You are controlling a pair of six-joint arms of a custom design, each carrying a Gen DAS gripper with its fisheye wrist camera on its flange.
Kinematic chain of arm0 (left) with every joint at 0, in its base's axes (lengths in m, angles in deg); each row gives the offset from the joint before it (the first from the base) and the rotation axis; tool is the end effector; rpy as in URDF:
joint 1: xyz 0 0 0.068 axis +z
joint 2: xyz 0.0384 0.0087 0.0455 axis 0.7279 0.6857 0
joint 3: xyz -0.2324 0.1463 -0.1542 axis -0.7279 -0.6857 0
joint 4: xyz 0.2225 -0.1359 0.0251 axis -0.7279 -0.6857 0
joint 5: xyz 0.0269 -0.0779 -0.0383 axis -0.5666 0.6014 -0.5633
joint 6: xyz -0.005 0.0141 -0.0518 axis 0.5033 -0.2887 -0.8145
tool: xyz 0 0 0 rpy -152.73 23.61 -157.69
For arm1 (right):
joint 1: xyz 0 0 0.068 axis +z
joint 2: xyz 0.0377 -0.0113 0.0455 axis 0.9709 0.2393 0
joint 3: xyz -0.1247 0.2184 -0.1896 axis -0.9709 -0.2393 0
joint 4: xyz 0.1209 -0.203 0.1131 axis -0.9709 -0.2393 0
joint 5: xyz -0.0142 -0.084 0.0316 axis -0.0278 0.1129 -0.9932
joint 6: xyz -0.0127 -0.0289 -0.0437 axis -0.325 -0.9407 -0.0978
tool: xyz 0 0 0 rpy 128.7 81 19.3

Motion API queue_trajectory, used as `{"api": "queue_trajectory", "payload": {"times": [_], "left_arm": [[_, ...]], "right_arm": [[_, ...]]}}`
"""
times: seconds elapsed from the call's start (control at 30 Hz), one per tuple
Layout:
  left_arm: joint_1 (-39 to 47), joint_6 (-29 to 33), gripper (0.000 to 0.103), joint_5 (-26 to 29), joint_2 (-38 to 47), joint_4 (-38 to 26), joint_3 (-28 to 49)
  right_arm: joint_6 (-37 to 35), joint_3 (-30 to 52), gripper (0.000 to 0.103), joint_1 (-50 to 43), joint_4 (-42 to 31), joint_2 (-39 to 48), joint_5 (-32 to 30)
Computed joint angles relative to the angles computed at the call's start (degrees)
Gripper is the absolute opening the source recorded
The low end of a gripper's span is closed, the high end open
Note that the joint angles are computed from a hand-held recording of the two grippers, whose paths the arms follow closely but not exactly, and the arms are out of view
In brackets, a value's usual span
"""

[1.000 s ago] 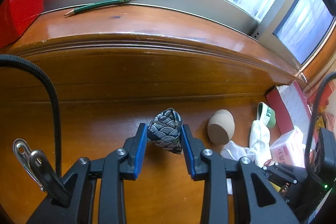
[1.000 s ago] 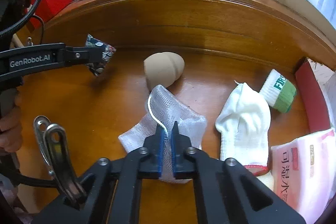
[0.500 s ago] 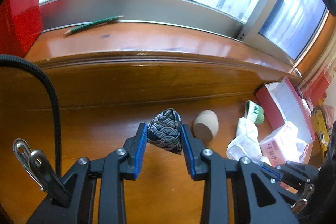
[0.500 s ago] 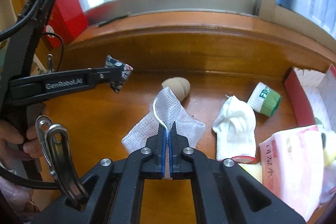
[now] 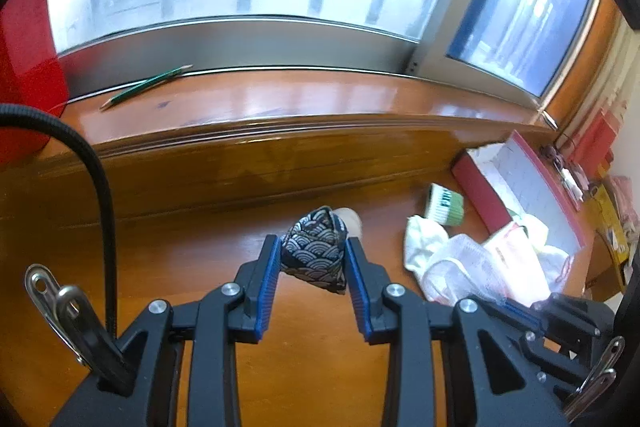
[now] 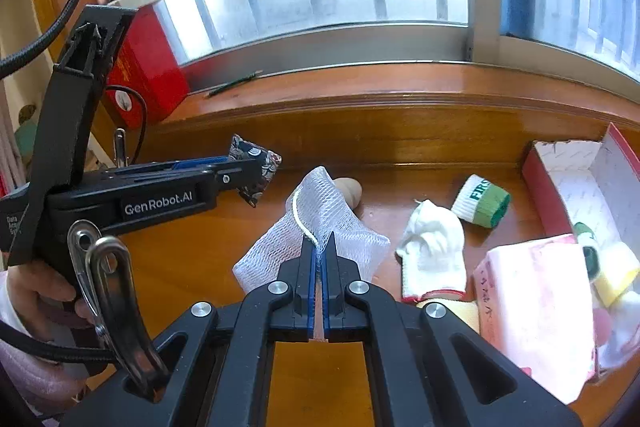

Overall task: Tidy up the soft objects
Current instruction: 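Lift the pouch and mesh bag with both grippers and carry toward the shoebox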

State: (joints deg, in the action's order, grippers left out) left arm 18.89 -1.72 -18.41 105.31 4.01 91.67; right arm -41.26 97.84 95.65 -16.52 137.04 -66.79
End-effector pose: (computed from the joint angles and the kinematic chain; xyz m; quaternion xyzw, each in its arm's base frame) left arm 0.2163 -0.0952 0.2800 -0.3276 0.8908 0.0219 0.3141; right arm 0.3349 0.1397 0.2702 -0.4564 0.8117 0.2611 0.2545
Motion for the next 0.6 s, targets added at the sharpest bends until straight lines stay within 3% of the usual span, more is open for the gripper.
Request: {"api": "queue_trajectory", "payload": {"times": [0.6], "left_arm": [[-3.4,2.2,0.034,-1.7,7.7,-3.3,11.6]], "right_arm": [[-1.1,5.3,0.003,-5.4,-1.4,1.3,-3.2]]}}
